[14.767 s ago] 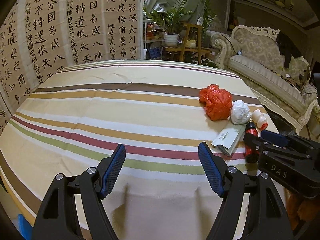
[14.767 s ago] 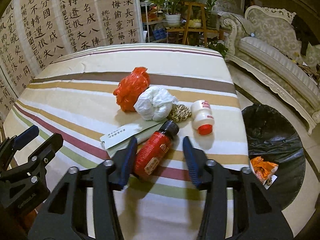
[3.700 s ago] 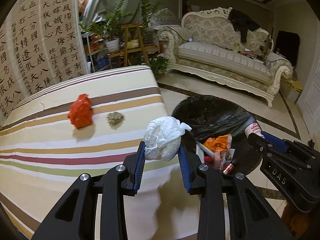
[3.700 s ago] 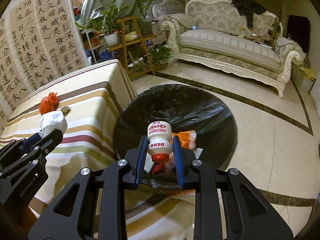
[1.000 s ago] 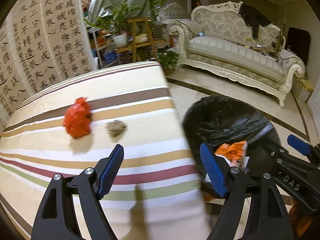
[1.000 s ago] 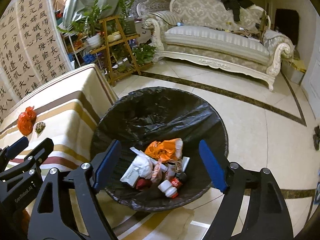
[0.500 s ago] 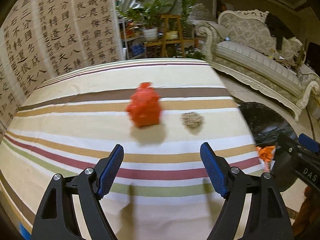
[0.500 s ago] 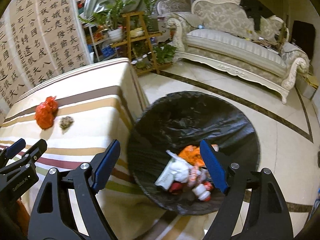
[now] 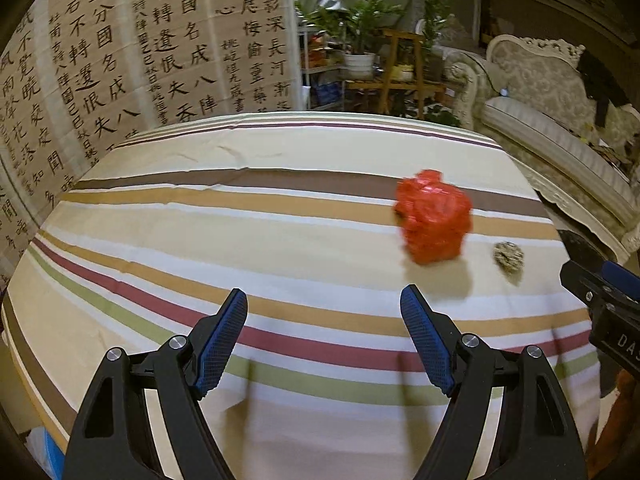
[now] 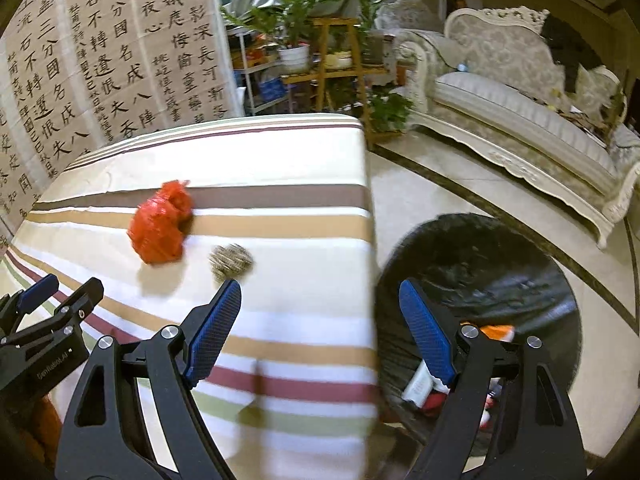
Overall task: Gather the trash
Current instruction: 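Grasp the small brown twine ball with the right gripper, then grasp the orange-red plastic bag with the left gripper while the right holds the twine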
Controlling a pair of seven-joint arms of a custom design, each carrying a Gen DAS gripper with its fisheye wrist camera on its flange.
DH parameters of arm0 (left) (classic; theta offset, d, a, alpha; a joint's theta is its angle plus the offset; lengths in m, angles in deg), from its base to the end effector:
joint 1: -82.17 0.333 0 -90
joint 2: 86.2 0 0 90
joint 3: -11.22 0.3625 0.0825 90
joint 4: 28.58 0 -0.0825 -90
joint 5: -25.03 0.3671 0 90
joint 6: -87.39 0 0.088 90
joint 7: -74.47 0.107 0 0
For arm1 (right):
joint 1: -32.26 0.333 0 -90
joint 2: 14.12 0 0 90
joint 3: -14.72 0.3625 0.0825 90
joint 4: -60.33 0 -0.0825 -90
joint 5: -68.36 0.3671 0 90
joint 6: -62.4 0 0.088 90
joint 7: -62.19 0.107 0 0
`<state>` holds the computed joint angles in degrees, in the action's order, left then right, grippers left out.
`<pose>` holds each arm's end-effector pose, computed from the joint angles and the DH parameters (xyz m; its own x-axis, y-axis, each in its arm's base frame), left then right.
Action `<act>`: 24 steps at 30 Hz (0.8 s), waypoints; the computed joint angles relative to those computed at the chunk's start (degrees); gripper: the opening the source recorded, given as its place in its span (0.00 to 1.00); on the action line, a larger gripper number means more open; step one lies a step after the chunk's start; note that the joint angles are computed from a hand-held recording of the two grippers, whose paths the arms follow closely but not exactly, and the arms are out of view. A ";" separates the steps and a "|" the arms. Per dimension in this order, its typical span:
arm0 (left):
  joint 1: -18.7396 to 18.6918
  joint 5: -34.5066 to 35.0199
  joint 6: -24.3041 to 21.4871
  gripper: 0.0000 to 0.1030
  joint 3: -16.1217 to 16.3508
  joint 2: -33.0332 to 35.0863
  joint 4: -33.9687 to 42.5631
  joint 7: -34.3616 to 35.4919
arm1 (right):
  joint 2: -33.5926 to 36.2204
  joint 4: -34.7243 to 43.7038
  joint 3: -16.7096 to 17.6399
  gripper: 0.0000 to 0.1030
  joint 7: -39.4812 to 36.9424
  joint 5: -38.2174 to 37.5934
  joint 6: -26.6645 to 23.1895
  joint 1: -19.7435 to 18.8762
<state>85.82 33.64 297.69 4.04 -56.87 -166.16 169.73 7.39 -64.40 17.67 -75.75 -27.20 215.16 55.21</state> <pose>0.5476 -0.0493 0.2553 -0.2550 -0.9662 -0.0375 -0.6897 0.2090 -0.6933 0.4871 0.2681 0.2673 -0.3092 -0.9487 -0.0664 -0.6745 0.2680 -0.6879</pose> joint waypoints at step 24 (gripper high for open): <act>5.47 6.83 -4.74 0.74 -4.15 1.52 4.18 -3.82 | 7.04 9.23 -6.72 0.20 -12.44 8.58 8.14 4.17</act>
<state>91.29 40.47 292.96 -0.11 -55.35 -161.99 165.91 14.43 -55.16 10.94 -88.19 -18.63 223.30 59.38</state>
